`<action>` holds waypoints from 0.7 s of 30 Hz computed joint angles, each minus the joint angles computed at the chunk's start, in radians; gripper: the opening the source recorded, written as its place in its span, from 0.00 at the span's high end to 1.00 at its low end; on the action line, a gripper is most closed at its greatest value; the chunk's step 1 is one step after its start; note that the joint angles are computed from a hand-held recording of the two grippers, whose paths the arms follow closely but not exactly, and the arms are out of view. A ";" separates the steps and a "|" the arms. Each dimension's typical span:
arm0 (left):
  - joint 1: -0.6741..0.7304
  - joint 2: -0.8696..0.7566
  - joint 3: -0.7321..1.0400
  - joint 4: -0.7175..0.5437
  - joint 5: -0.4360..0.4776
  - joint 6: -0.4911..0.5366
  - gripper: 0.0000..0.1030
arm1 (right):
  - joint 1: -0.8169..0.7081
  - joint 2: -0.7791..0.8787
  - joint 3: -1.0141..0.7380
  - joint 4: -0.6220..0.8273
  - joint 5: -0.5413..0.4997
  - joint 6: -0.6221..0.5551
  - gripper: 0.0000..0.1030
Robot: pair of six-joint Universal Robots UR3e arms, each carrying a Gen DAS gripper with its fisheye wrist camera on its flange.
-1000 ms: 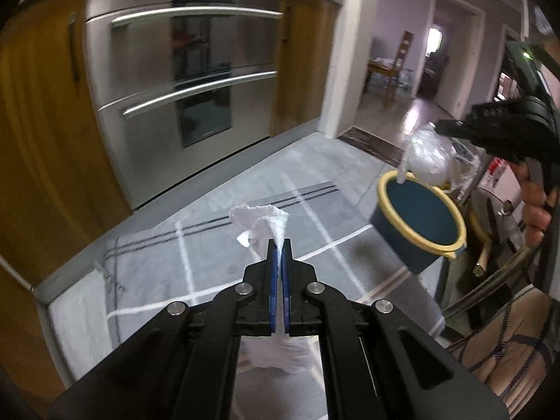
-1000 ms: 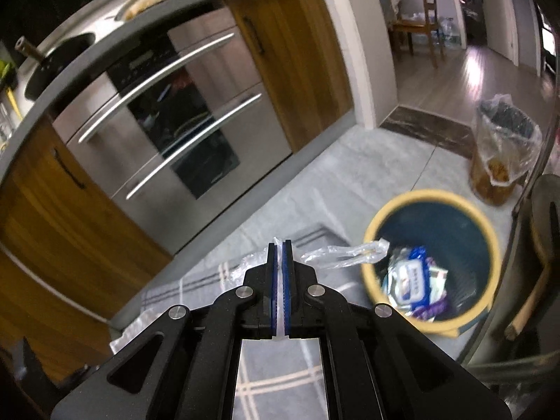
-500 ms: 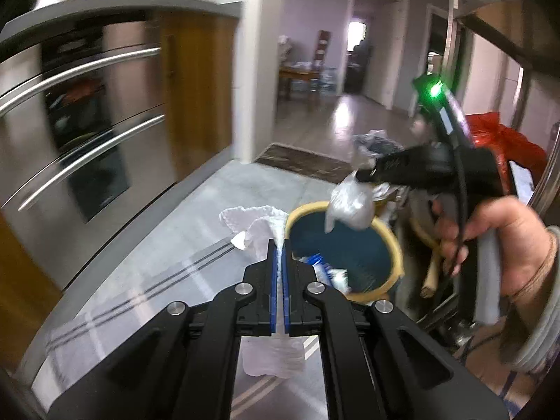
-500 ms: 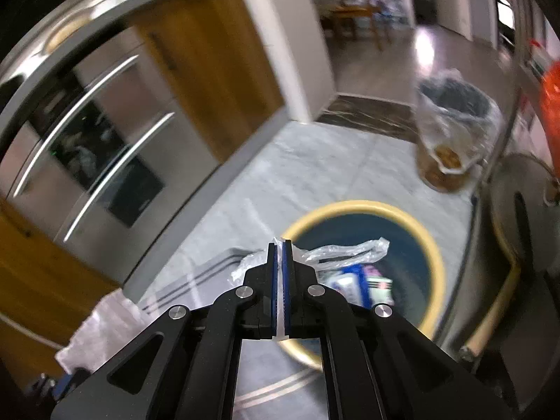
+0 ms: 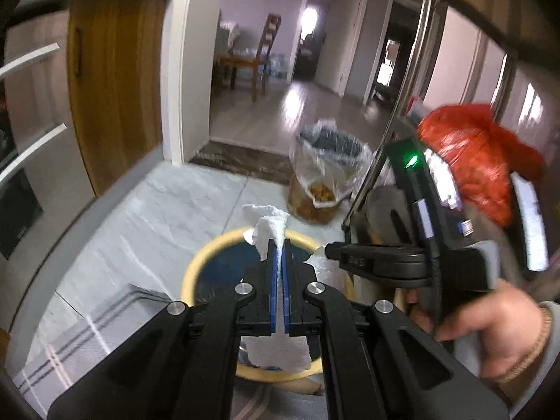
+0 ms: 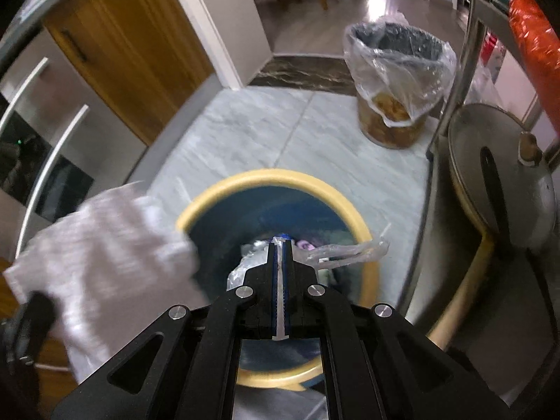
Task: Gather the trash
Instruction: 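Carry the tissue and plastic bag over the teal bin, then open both tools to drop the tissue and bag into the bin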
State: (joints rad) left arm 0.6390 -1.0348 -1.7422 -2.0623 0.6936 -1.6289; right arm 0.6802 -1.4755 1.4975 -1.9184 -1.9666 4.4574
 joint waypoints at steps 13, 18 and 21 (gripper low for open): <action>-0.201 -0.053 -0.408 0.692 0.188 -0.320 0.85 | -0.058 0.021 0.036 -0.007 0.072 -0.037 0.96; -0.162 -0.036 -0.417 0.668 0.174 -0.295 0.60 | -0.065 0.018 0.037 0.009 0.071 -0.028 0.88; -0.145 -0.025 -0.409 0.639 0.170 -0.279 0.50 | -0.062 0.019 0.030 0.019 0.065 -0.020 0.77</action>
State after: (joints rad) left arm 0.4935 -1.0603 -2.1512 -1.4230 0.8631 -1.9076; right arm 0.6183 -1.4568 1.5277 -1.8993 -1.9019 4.4376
